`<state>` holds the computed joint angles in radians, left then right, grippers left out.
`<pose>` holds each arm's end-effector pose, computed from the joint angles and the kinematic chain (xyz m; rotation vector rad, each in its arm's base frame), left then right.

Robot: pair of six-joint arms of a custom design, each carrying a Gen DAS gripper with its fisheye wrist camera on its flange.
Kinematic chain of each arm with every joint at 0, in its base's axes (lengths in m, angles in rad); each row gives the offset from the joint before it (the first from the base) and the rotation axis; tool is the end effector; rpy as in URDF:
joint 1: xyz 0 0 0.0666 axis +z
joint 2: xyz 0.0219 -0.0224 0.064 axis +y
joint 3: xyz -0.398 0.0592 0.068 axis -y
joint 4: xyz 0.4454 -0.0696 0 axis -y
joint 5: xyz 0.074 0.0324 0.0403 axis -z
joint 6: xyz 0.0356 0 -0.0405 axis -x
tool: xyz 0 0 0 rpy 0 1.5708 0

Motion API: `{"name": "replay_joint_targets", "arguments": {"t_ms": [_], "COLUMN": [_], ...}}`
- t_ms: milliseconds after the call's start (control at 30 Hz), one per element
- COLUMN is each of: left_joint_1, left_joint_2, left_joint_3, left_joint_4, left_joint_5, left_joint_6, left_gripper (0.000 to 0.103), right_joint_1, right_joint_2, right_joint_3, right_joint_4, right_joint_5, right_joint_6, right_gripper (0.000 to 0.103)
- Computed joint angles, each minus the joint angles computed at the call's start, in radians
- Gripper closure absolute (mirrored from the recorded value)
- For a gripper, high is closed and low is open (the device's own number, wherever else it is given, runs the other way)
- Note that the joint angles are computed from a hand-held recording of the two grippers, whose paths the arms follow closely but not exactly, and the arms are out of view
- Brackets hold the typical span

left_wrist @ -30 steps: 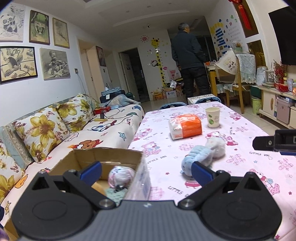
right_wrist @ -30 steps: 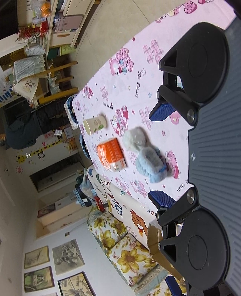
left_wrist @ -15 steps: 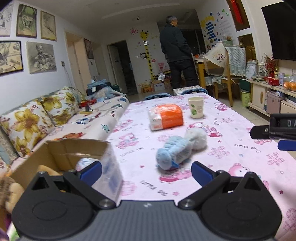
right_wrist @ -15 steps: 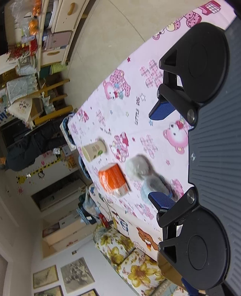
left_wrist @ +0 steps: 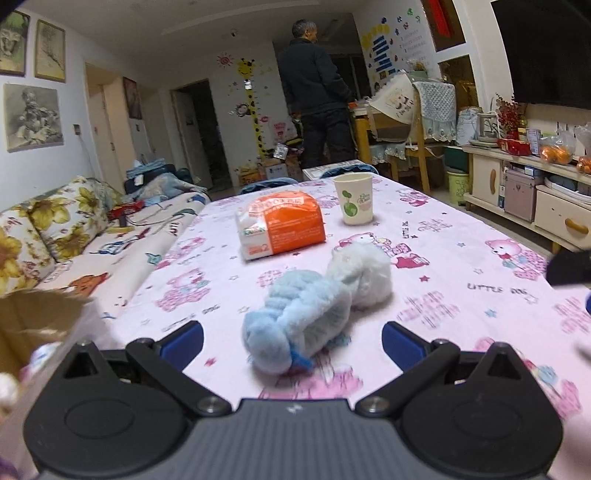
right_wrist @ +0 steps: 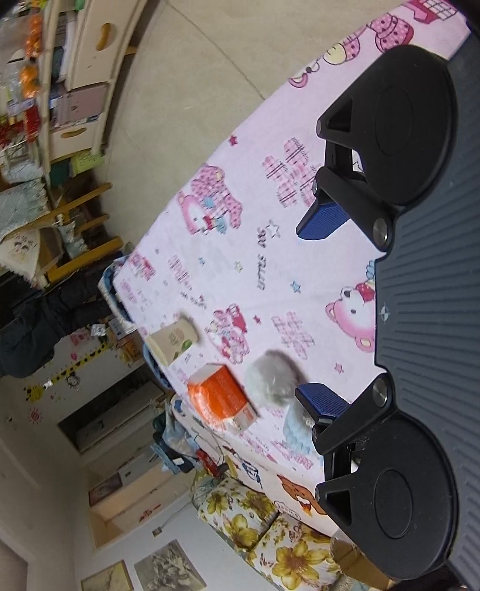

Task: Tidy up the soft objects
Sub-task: 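Move both tools back to the blue plush and white pom-pom, then grasp light-blue plush with left tool while right tool grasps white pom-pom keychain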

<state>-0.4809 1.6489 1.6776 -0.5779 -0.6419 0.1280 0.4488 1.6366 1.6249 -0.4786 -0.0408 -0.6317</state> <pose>0.5889 -0.2837 0.4812 -0.0156 2.0144 0.2954 0.5923 0.2864 0.4663 0.1691 2.1308 0.6967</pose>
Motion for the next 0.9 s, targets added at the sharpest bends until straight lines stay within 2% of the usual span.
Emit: {"name": "replay_joint_targets", "arguments": {"t_ms": [133,233,333,400,433,500,600,733,900], "left_joint_1": [0.034,0.049,0.059,0.06,0.059,0.061,0.063,0.058,0.017], "left_joint_2": [0.05,0.077,0.094,0.104,0.105,0.101,0.087,0.045,-0.036], "left_joint_3": [0.052,0.077,0.101,0.113,0.114,0.112,0.107,0.079,0.007], "left_joint_4": [-0.009,-0.021,-0.051,-0.065,-0.066,-0.07,-0.088,-0.128,-0.176], "left_joint_5": [0.054,0.055,0.083,0.092,0.086,0.083,0.082,0.092,0.061], "left_joint_6": [0.011,0.005,0.026,0.037,0.041,0.056,0.094,0.189,0.218], "left_gripper": [0.001,0.003,0.022,0.039,0.042,0.056,0.067,0.07,0.07], "right_joint_1": [-0.001,-0.007,-0.008,-0.008,-0.006,-0.005,-0.006,-0.006,-0.009], "right_joint_2": [0.014,0.031,0.036,0.036,0.037,0.034,0.031,0.04,0.059], "right_joint_3": [0.01,0.026,0.029,0.031,0.032,0.031,0.028,0.042,0.056], "right_joint_4": [-0.008,-0.019,-0.022,-0.025,-0.026,-0.031,-0.027,-0.021,0.007], "right_joint_5": [0.001,-0.019,-0.036,-0.047,-0.048,-0.046,-0.053,-0.057,-0.099], "right_joint_6": [0.004,0.002,-0.007,-0.008,-0.007,-0.004,-0.001,0.027,0.06], "right_gripper": [0.0,0.0,0.0,0.0,0.0,0.0,0.0,0.0,0.0]}}
